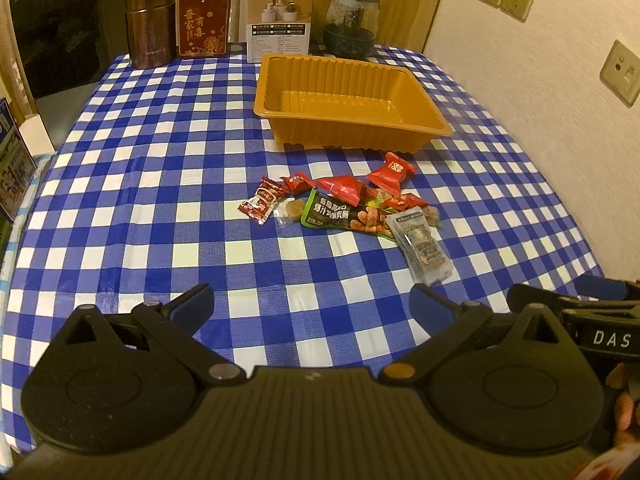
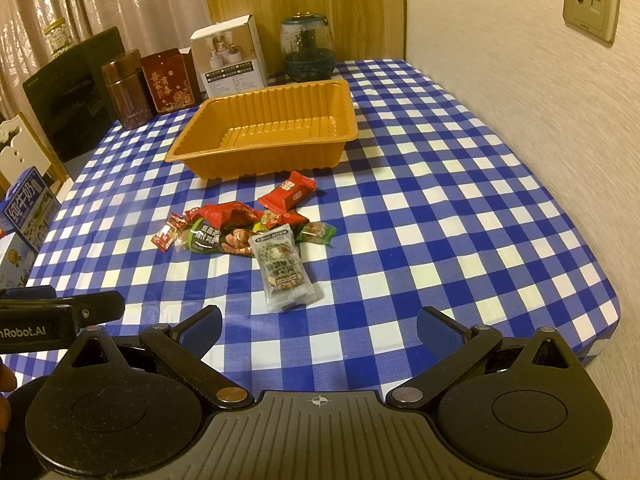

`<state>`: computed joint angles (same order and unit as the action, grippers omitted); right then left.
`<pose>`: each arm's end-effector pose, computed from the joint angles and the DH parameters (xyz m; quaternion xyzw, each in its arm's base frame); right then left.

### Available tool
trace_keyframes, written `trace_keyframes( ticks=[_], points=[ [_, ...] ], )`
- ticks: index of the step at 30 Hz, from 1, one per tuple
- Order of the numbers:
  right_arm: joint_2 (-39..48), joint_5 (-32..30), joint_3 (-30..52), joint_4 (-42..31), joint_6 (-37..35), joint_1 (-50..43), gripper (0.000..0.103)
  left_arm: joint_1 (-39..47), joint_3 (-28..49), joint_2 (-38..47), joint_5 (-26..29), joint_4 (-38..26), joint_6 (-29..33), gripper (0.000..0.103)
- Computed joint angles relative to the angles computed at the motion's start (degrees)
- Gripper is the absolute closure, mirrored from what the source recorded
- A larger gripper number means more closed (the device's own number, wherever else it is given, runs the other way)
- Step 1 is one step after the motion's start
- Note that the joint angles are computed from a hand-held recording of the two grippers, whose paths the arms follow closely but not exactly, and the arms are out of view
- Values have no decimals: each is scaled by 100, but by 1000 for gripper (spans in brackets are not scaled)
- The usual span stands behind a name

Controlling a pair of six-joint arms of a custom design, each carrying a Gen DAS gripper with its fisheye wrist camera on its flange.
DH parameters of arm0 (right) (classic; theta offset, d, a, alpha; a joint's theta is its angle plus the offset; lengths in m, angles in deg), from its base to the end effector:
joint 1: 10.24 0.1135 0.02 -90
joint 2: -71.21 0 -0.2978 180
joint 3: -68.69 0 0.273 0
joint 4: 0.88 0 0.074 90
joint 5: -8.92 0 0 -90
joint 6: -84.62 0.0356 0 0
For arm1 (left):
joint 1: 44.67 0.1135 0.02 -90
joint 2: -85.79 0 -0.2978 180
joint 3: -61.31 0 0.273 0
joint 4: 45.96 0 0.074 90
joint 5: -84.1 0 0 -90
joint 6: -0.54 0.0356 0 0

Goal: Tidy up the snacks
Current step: 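Grasp the clear nut packet with the right tool while the left tool grasps a red candy packet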

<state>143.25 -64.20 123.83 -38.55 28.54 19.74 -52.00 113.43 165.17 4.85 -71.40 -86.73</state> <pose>0.2235 0.1170 0.2294 0.0770 0.9402 0.0406 0.3294 0.2707 -0.0415 0.1945 0.1125 0.9371 -0.1015 0.3146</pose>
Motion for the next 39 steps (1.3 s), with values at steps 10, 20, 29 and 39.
trace_keyframes(
  ticks=[10,20,29,39],
  points=[
    [-9,-176,-100,246,-364,-249,0,199,302,259,608,-284,141,0],
    [656,-537,-260,1254,-948,-525,6,655,854,1250,949,116,1084,0],
    [1642,-1144,-287,2244,-1488,-911,26,719,1242,2228,1079,708,1697,0],
    [2400,-1504,-26,2764,-1971,-1139,44,615,1785,2902,1180,737,1872,6]
  ],
)
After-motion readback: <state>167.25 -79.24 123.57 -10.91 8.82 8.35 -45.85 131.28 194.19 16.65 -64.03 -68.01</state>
